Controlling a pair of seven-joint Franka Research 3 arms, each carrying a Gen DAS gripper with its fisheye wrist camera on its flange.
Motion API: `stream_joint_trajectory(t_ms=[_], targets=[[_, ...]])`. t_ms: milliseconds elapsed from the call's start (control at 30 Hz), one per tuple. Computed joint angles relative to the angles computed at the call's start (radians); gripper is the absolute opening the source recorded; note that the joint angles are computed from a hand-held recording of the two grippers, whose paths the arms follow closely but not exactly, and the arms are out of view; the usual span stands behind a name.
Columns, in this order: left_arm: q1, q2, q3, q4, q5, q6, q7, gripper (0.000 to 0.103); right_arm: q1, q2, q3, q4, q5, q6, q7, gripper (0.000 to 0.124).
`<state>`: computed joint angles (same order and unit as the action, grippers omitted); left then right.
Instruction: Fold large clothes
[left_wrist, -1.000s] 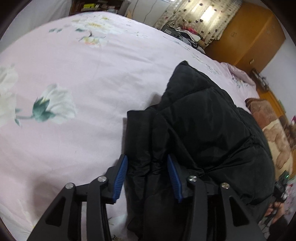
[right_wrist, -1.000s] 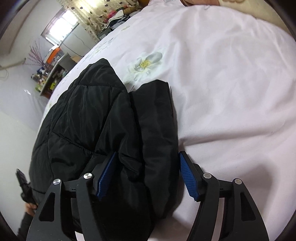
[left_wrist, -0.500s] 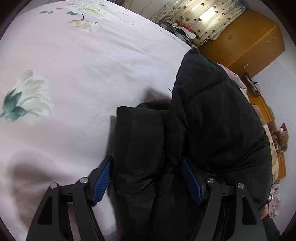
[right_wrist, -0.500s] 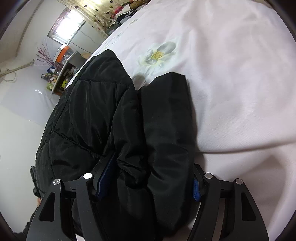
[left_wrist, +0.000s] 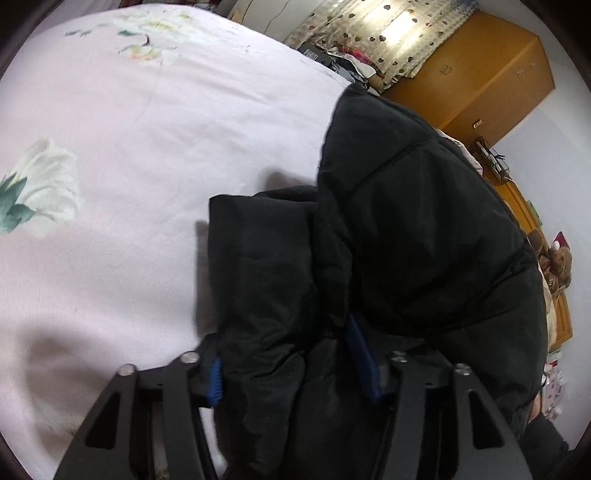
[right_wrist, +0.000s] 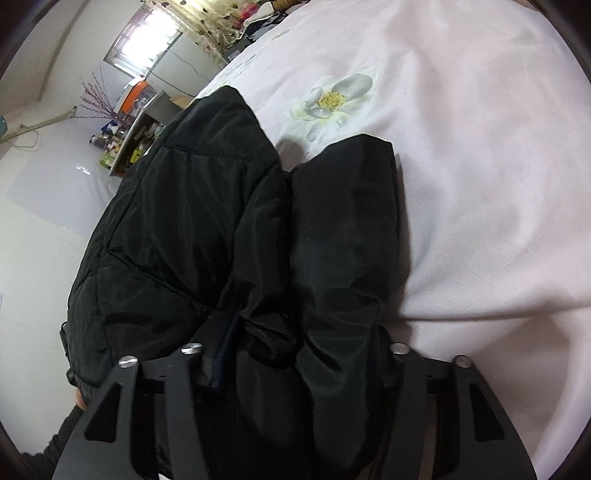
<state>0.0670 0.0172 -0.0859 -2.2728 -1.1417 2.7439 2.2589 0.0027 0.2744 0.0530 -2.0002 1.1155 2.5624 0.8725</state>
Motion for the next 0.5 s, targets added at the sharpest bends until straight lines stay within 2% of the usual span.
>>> stream_joint_trajectory(t_ms=[33, 133, 233, 300, 500], targets=[[-0.004, -0.009, -0.004, -0.007, 0.020, 0.015, -0.015, 0.041, 0.002, -0.011, 0.001, -0.011, 0.002, 0.011, -0.006, 0.041], [-0.022, -0.056, -0.006, -0.037, 0.119, 0.064, -0.099, 0.028, 0.026, -0.047, -0.003, -0.039, -0.036, 0.058, 0.025, 0.030], [-0.041, -0.108, 0.011, -0.069, 0.153, 0.084, -0.141, 0.024, 0.042, -0.089, -0.010, -0.067, -0.069, 0.092, 0.055, 0.025], [-0.061, -0.159, 0.033, -0.101, 0.138, 0.092, -0.125, 0.023, 0.049, -0.124, -0.014, -0.089, -0.076, 0.105, 0.058, 0.023], [-0.145, -0.354, 0.110, -0.239, 0.100, 0.115, -0.083, 0.022, 0.082, -0.277, -0.034, -0.193, -0.041, 0.121, -0.010, 0.022]])
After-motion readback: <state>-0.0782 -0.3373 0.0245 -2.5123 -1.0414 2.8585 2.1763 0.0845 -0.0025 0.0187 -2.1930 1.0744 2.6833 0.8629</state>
